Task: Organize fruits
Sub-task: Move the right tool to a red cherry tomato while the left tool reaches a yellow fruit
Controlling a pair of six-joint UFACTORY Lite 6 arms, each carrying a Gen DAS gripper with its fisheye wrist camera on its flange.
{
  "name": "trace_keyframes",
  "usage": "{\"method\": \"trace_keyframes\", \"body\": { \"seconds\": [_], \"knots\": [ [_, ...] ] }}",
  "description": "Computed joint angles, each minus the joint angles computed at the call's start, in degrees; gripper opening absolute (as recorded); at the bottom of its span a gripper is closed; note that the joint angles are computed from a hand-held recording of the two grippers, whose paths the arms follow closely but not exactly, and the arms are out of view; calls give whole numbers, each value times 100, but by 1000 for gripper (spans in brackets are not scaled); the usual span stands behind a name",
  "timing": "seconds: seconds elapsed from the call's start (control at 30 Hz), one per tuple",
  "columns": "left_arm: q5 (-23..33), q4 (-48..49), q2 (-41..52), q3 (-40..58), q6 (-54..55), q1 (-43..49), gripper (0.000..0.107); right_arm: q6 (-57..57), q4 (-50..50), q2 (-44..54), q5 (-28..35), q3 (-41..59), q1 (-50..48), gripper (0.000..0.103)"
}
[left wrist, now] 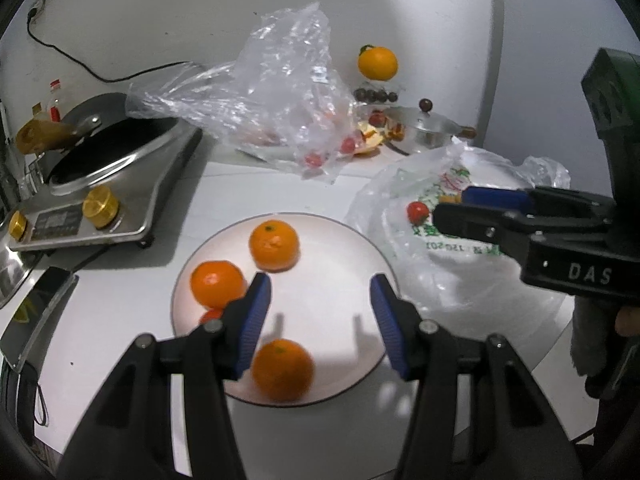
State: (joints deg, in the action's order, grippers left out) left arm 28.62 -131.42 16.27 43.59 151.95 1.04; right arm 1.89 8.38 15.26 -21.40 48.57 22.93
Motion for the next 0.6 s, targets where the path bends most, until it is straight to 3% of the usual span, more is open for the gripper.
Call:
{"method": "trace_keyframes", "body": {
  "seconds": [0.6],
  "knots": [
    [-583, -2163, -337, -237, 1456, -1557, 53, 1280, -1961, -1150, -663, -1707, -1358, 51]
  ]
}}
